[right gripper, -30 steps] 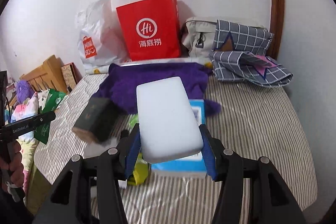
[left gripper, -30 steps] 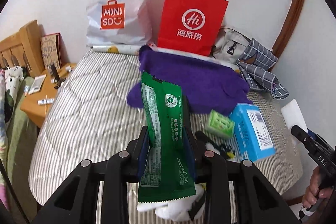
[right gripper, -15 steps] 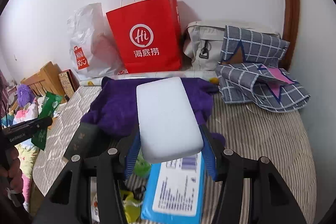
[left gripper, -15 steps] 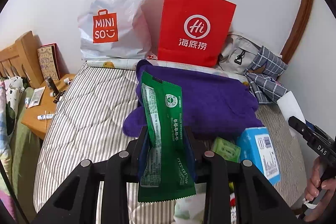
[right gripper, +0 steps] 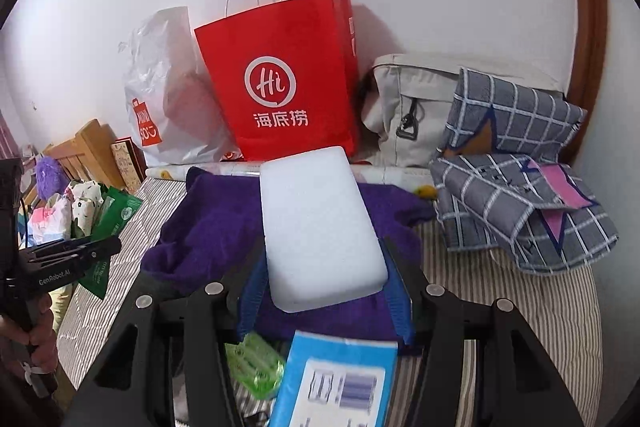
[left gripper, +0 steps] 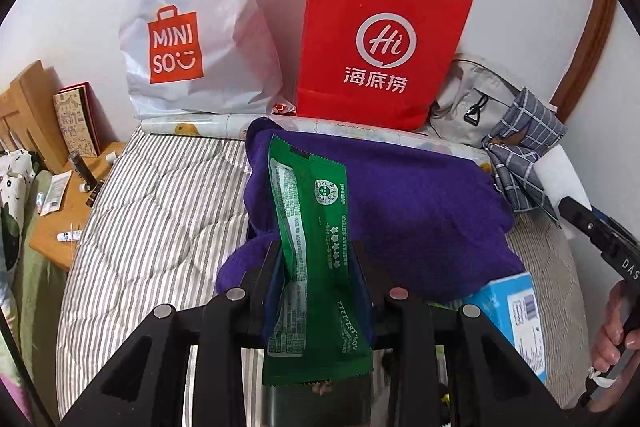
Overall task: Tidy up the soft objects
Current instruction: 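Carry the sponge and wipe packet onto the purple towel with both tools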
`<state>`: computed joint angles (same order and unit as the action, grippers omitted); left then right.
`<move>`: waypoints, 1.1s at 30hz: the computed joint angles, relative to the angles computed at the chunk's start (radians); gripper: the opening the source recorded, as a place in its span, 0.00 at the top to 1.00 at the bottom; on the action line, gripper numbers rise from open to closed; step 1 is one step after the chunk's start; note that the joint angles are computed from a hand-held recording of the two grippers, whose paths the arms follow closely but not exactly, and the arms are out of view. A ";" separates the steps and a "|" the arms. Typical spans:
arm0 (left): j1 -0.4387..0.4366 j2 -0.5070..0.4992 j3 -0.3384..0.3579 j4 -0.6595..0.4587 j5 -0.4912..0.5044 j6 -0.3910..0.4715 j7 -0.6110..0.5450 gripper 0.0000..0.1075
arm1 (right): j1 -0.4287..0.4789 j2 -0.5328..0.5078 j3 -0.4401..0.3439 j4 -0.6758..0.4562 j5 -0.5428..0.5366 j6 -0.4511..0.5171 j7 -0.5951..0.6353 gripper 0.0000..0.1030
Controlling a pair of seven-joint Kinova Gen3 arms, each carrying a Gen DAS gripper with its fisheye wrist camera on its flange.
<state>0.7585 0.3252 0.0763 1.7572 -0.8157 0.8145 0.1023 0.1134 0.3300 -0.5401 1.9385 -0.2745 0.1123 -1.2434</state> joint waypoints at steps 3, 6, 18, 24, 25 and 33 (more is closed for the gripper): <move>-0.033 0.016 -0.008 -0.008 0.011 -0.039 -0.031 0.72 | -0.049 0.017 0.046 -0.033 0.016 0.008 -0.011 0.48; -0.057 0.032 -0.021 -0.018 0.031 -0.076 -0.068 0.72 | -0.081 0.048 0.076 -0.079 0.030 0.024 -0.017 0.48; -0.121 0.112 -0.091 -0.067 0.153 -0.188 -0.229 0.72 | -0.190 0.184 0.187 -0.239 0.072 0.098 -0.034 0.48; -0.166 0.159 -0.104 -0.101 0.258 -0.225 -0.343 0.72 | -0.235 0.258 0.232 -0.325 0.090 0.172 -0.028 0.48; -0.170 0.168 -0.108 -0.109 0.275 -0.226 -0.361 0.72 | -0.237 0.268 0.234 -0.335 0.089 0.182 -0.023 0.48; -0.194 0.226 -0.130 -0.174 0.371 -0.202 -0.474 0.72 | -0.297 0.338 0.299 -0.419 0.100 0.274 -0.032 0.48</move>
<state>0.5641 0.5513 -0.0533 1.5833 -0.4445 0.6123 -0.3714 -0.1837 0.6682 -0.2410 1.5197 -0.1741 0.3862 -1.2754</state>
